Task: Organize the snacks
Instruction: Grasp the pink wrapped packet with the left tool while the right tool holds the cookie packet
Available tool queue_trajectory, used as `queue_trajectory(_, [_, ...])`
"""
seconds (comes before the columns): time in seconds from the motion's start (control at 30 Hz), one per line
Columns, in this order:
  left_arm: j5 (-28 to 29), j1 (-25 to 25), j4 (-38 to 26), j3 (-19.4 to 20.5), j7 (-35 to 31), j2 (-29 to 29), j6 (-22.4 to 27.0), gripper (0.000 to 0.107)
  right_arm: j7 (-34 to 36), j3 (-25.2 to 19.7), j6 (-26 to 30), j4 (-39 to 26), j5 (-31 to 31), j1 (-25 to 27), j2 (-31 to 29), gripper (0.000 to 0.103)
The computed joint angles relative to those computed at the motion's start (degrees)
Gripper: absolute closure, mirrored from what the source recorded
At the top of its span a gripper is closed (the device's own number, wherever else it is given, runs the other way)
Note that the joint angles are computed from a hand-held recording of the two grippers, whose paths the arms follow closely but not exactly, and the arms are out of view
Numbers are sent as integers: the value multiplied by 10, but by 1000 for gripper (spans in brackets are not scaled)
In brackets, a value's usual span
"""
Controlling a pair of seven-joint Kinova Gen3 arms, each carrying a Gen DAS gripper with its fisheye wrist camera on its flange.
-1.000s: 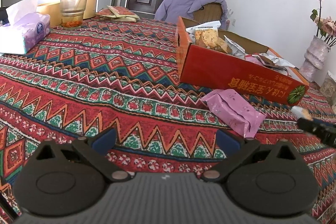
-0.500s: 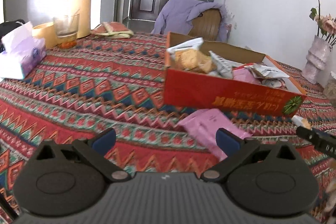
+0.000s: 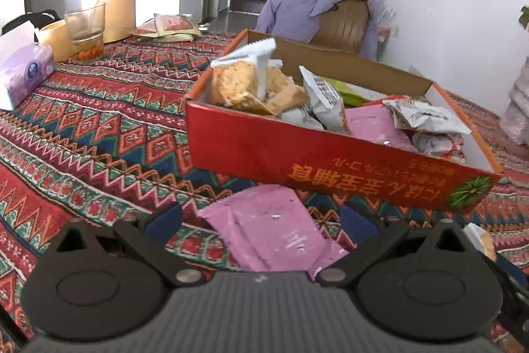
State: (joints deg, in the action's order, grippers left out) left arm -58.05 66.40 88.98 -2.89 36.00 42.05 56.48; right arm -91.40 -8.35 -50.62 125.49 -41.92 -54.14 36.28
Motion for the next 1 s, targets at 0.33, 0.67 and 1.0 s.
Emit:
queue_trajectory(0.33, [81,-9,-96,-2,-94,52,57,6,-9,-1,0,3,4,3,-1,44])
queue_trajectory(0.67, [43,13,-17,-21,-42,13,-28,43,-9,-1,-3,5,5,2,-1,44])
queue_trajectory(1.0, [-25,34,54,-12,41,-19,-49,44,-15,-3,-12,8,9,2,0,44])
